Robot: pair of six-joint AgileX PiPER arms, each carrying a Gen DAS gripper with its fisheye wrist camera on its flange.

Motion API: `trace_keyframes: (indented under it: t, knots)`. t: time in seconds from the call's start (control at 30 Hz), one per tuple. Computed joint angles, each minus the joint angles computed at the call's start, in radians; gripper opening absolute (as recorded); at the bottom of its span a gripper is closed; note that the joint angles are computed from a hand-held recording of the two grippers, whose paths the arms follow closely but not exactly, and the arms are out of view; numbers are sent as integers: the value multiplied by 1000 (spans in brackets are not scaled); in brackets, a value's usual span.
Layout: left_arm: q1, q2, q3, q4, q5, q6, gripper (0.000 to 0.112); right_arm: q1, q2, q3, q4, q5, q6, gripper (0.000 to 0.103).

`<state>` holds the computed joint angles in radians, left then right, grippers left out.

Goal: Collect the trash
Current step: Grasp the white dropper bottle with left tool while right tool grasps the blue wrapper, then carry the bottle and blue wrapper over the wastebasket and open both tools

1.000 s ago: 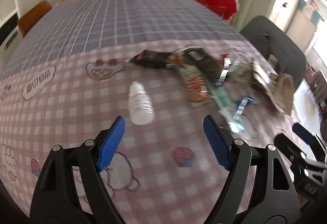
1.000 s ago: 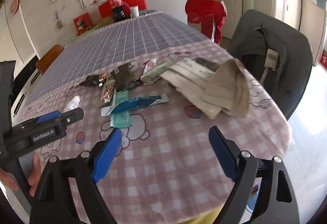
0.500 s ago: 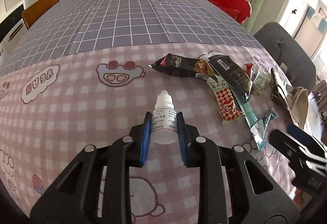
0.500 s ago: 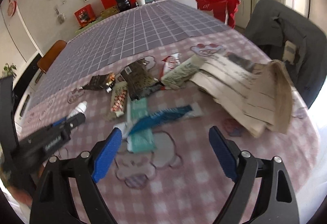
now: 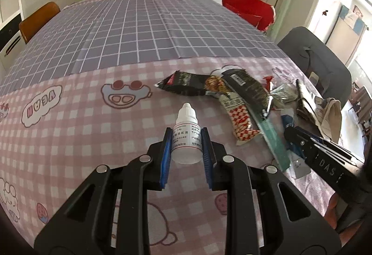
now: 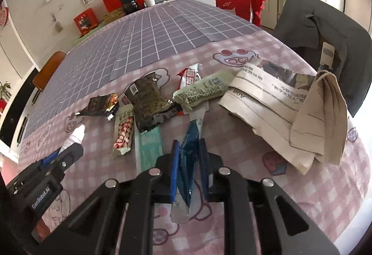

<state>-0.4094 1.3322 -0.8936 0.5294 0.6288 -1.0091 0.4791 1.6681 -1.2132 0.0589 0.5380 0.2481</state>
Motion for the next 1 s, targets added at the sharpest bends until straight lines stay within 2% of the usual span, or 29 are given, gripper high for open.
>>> trace_keyframes:
  t: [0.2, 0.27, 0.37, 0.5, 0.73, 0.87, 1.0]
  knots:
    - [-72, 6, -65, 38, 51, -30, 24, -20, -91, 87, 23, -48, -46, 15]
    - [-113, 21, -93, 69, 68, -56, 24, -50, -139, 121, 104, -59, -130, 15]
    - [-166, 43, -137, 78, 78, -68, 24, -85, -197, 150, 122, -59, -154, 15]
    - [-260, 92, -215, 105, 96, -80, 24, -181, -287, 194, 224, -40, -263, 15]
    - [-394, 227, -393, 89, 149, -40, 25, -417, -434, 276, 407, 6, -472, 15]
    - [-469, 313, -512, 83, 181, -14, 25, -619, -494, 311, 574, 72, -671, 15]
    - [-542, 431, -676, 53, 224, 48, 25, -818, -514, 333, 676, 139, -817, 15]
